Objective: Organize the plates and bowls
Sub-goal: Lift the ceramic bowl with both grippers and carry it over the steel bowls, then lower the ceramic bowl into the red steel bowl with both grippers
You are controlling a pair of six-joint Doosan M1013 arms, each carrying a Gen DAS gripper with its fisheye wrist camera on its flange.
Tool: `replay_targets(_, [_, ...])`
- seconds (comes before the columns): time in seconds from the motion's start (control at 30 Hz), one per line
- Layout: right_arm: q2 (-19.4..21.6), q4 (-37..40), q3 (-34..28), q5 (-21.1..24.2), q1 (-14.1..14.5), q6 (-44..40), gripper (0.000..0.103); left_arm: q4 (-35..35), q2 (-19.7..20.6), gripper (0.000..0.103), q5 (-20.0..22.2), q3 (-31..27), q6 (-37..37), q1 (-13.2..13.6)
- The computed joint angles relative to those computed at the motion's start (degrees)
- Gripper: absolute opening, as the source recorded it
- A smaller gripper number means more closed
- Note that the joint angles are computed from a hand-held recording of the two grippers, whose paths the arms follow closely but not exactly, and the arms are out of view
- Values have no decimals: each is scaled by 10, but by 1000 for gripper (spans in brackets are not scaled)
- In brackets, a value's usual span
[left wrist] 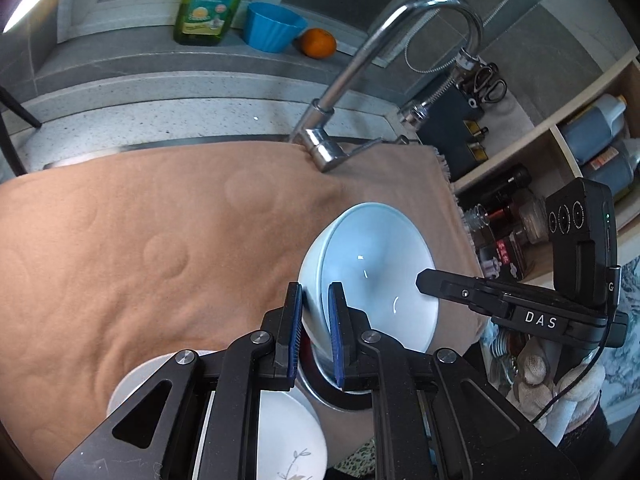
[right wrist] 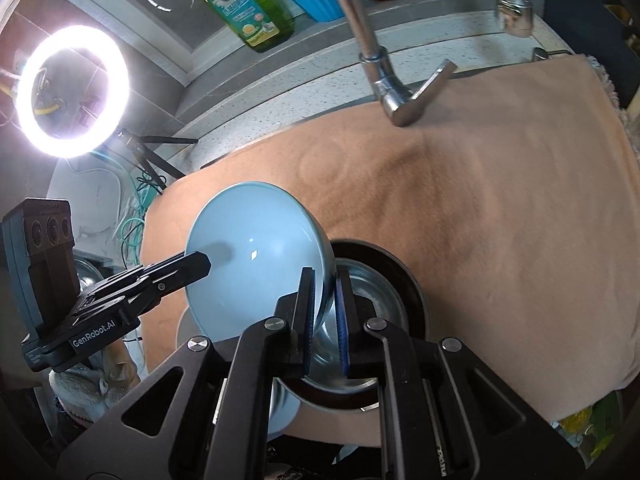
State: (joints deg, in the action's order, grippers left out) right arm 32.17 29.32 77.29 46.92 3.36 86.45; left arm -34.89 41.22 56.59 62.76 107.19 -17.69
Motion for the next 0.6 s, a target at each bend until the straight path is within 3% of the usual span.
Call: replay_targets(0.6, [-4, -29, 30, 9, -9, 22, 10, 26, 6, 11, 29, 10, -2, -20])
